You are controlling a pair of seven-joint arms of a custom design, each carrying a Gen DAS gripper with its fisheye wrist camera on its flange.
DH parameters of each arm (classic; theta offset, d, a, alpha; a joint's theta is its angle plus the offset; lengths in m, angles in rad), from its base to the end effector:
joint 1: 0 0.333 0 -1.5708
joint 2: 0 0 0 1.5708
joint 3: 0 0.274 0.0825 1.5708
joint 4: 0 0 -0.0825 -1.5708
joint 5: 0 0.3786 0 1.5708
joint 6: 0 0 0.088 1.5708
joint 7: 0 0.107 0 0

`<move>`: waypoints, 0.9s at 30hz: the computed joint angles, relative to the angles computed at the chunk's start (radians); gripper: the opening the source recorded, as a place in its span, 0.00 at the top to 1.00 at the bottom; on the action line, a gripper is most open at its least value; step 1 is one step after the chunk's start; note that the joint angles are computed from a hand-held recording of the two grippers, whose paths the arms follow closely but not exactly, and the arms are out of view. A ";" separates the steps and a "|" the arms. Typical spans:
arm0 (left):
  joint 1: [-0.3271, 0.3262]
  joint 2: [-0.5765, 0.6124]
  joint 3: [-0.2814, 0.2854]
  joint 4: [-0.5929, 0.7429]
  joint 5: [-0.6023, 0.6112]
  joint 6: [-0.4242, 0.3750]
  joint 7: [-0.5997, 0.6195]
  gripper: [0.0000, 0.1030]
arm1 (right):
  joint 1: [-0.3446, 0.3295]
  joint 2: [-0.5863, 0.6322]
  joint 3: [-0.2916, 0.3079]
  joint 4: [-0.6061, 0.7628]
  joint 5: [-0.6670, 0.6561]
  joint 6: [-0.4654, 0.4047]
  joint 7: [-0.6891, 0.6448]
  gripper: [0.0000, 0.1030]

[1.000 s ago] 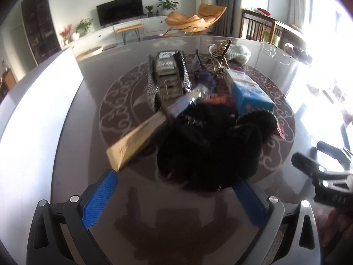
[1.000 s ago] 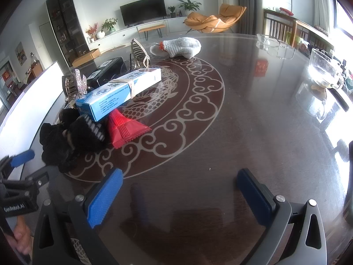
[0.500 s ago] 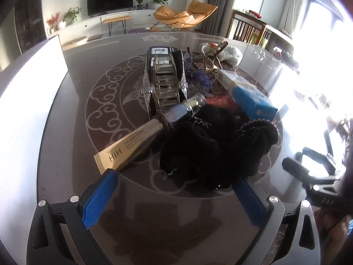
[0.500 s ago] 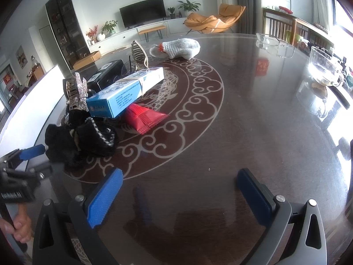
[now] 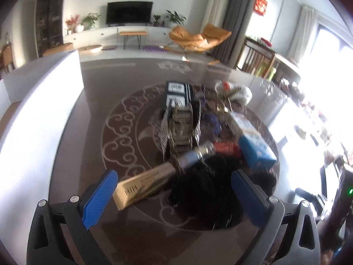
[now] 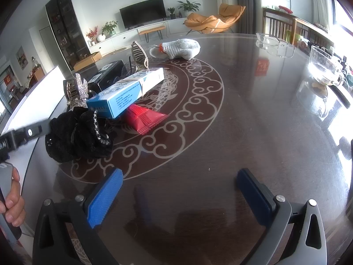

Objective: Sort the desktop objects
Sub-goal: 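Close the left gripper on a black knit glove while the right gripper grasps another black glove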

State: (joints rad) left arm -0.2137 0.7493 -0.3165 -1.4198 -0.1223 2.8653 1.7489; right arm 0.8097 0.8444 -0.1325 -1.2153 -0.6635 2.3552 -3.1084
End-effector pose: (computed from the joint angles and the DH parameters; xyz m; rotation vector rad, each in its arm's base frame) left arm 0.6712 -0.3179 0.3239 -1.4692 2.3176 -1.0544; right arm 0.5720 0.4847 0.2785 -1.3679 2.1925 -0.6530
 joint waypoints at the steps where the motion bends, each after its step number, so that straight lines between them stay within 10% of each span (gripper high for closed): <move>1: 0.003 0.001 -0.002 0.001 -0.006 0.009 -0.006 0.00 | 0.000 0.000 0.000 -0.001 0.000 0.000 0.000 0.00; 12: -0.093 0.031 0.056 0.047 0.167 -0.122 0.122 0.00 | 0.002 -0.014 -0.006 -0.027 -0.012 0.026 0.023 0.00; 19: -0.149 0.199 0.076 0.355 0.155 -0.325 0.144 0.00 | 0.003 -0.032 -0.011 -0.060 -0.031 0.059 0.055 0.00; 27: -0.173 0.178 0.089 0.304 0.191 -0.266 0.191 0.00 | 0.000 -0.025 -0.006 -0.048 -0.030 0.050 0.052 0.00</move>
State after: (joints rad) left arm -0.3863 0.9271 -0.2277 -1.1163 0.0684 2.5998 1.9398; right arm 0.8100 0.8194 -0.1389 -1.2633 -0.6938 2.4056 -3.0565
